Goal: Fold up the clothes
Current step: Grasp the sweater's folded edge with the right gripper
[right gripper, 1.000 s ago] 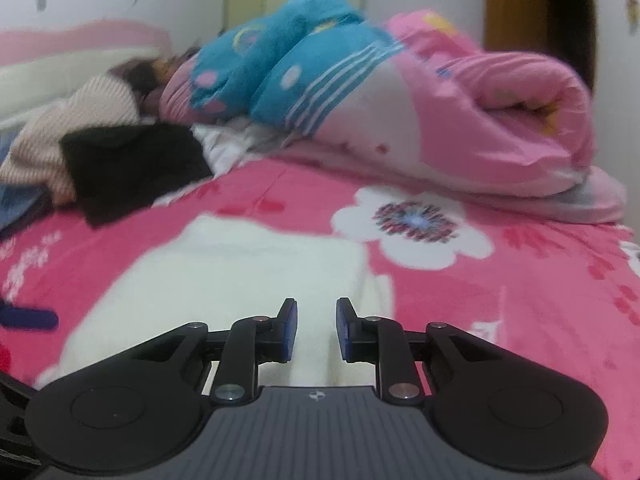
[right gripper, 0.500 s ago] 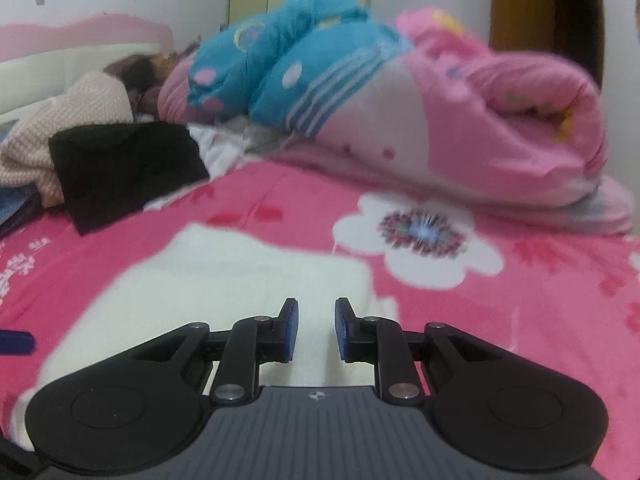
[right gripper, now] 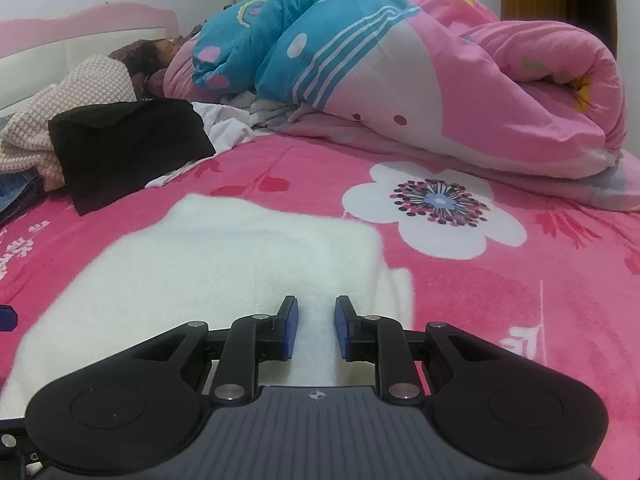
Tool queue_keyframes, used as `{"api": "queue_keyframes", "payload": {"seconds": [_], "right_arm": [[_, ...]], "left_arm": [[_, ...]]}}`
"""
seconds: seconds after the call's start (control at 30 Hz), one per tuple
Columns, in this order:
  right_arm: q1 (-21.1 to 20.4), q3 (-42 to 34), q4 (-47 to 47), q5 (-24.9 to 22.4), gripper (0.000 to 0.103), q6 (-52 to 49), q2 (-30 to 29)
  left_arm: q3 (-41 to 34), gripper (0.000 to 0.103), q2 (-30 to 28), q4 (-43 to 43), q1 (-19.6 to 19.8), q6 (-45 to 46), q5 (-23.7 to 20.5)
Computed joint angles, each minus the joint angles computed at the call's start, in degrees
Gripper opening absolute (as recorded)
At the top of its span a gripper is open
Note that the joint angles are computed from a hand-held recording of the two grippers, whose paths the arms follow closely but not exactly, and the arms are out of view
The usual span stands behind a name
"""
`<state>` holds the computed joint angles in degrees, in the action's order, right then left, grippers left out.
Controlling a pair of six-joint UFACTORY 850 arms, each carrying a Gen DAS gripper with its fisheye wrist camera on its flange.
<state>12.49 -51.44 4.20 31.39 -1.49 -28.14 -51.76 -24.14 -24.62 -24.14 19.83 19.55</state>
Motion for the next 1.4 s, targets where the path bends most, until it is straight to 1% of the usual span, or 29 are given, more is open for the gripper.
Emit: {"api": "queue_keyframes", "payload": {"seconds": [0.03, 0.07, 0.13, 0.17, 0.2, 0.23, 0.3, 0.4, 0.47, 0.5, 0.57, 0.67, 0.7, 0.73, 0.77, 0.8, 0.9, 1.0, 1.13, 1.17, 1.3, 1.4], "right_arm": [[-0.4, 0.0, -1.7, -0.5, 0.023, 1.8, 0.3], [-1.1, 0.1, -5.1, -1.0, 0.024, 5.3, 0.8], [-3.4, 1.4, -14.7, 0.2, 0.036, 17.3, 2.2], [-4.8, 2.2, -19.3, 1.5, 0.052, 23.3, 3.0], [-6.4, 3.1, -23.8, 3.2, 0.064, 29.3, 3.7], [-8.1, 4.1, -27.5, 4.7, 0.067, 34.5, 4.4], [-11.8, 5.1, -36.2, 6.6, 0.071, 46.0, 5.1], [-16.9, 4.7, -50.4, 8.5, 0.076, 64.0, 3.9], [-19.1, 4.2, -56.3, 10.0, 0.077, 71.8, 2.5], [-19.9, 4.0, -58.9, 10.9, 0.078, 74.9, 1.8], [-21.2, 3.4, -63.3, 13.1, 0.08, 80.1, 0.2], [-22.2, 2.2, -68.1, 17.0, 0.086, 85.5, -2.5], [-22.2, 2.0, -68.5, 17.8, 0.089, 85.8, -3.0], [-22.0, 1.9, -68.2, 18.2, 0.091, 85.2, -3.3], [-21.9, 1.6, -68.5, 18.6, 0.097, 85.3, -3.5], [-21.8, 1.3, -69.2, 18.9, 0.1, 85.9, -3.7], [-21.6, 0.3, -71.4, 20.3, 0.1, 87.8, -4.3], [-21.6, -1.5, -75.8, 22.8, 0.1, 90.6, -5.9], [-20.8, -3.8, -79.3, 23.6, 0.101, 92.1, -7.5], [-20.6, -4.5, -80.0, 23.7, 0.103, 92.4, -7.9], [-19.9, -7.0, -82.3, 24.1, 0.103, 93.4, -9.4], [-19.9, -8.9, -84.0, 25.3, 0.103, 94.5, -10.8]], "left_arm": [[0.2, 0.103, 0.1, 2.3, 0.3, -2.3, 0.3], [1.1, 0.103, 0.5, 6.9, 0.8, -7.0, 1.9], [2.9, 0.103, 1.2, 15.6, 2.1, -15.6, 5.5], [3.8, 0.103, 1.4, 19.0, 2.8, -19.1, 7.5], [4.6, 0.103, 1.7, 22.1, 3.4, -22.1, 9.5], [5.3, 0.103, 1.9, 25.3, 4.2, -25.4, 11.5], [5.1, 0.103, 1.3, 36.0, 6.7, -37.0, 13.4], [2.9, 0.103, -1.3, 52.6, 10.3, -55.0, 15.0], [1.3, 0.103, -3.0, 63.4, 12.4, -67.0, 16.6], [0.6, 0.103, -3.9, 67.0, 13.3, -71.1, 18.0], [0.4, 0.103, -4.7, 69.6, 14.2, -73.6, 20.2], [-0.2, 0.103, -5.9, 73.2, 15.7, -76.2, 23.2], [-0.5, 0.103, -6.3, 74.4, 16.2, -77.3, 24.1], [-0.9, 0.103, -6.8, 75.6, 16.6, -78.4, 24.7], [-1.6, 0.103, -7.4, 77.0, 17.0, -80.2, 24.9], [-2.5, 0.103, -8.1, 78.5, 17.3, -82.4, 24.6], [-4.5, 0.103, -10.0, 82.0, 18.3, -88.1, 25.0], [-6.3, 0.103, -12.0, 85.2, 19.2, -92.3, 27.1], [-7.9, 0.103, -13.5, 86.6, 19.2, -93.3, 28.6], [-8.4, 0.103, -13.8, 86.8, 19.1, -93.5, 28.6], [-10.0, 0.103, -15.2, 87.7, 18.8, -94.5, 28.7], [-11.2, 0.103, -16.1, 88.2, 18.8, -95.5, 29.1]]}}
